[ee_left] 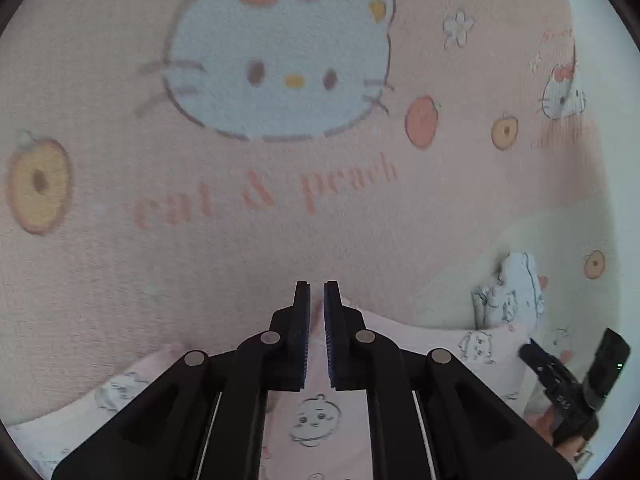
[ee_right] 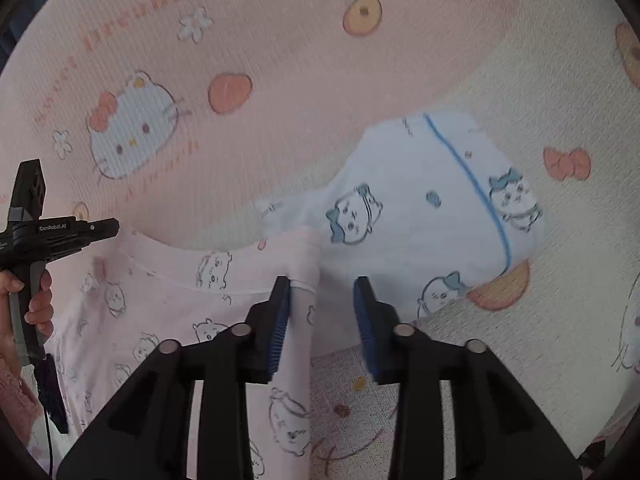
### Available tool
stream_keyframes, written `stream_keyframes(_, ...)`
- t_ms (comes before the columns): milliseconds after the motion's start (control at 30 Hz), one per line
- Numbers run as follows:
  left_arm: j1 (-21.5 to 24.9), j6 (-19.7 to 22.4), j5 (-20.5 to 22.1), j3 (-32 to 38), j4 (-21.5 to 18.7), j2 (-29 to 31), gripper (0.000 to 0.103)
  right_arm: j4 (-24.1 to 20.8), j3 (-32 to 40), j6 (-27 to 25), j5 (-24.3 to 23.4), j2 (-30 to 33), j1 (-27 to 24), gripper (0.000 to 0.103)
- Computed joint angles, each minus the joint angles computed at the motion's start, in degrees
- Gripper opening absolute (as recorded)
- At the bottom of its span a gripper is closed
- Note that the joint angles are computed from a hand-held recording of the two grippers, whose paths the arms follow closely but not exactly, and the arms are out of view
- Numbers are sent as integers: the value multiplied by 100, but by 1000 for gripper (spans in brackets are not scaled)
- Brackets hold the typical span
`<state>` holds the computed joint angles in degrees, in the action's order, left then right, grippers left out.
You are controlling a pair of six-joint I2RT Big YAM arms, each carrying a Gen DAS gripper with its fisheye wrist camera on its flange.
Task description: Fold clothes
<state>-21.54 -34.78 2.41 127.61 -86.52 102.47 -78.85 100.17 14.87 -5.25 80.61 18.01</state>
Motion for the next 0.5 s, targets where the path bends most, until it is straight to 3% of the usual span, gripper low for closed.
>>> stream_keyframes(133,-431,639,-665,-414,-430,-394,8,251,-88,-356,726,-202,408,36)
stream_keyframes(167,-566,667,-836,-607,-470,-505,8,311,-135,-413,963,-249,554,36)
stream_keyframes(233,-735,521,-1017,-1151,-360,-816,8,316,-177,-462,1873,-274,847,35)
stream_keyframes(300,-877,260,-1265,-1645,-242,-1124,8,273,-186,-518,2074,-189,835,35)
stream_keyframes(367,-901,-84,-1534,-2086,-99,-1468,8,104,-246,-598,1290,-250,620,35)
stream_keyframes(433,-751,-272,-1519,-2512,106,-1842,8,119,-347,-1038,1069,-340,820,35)
stream_keyframes(500,-603,-310,-1381,-2631,144,-1856,8,63,-294,-1430,821,-320,1066,35)
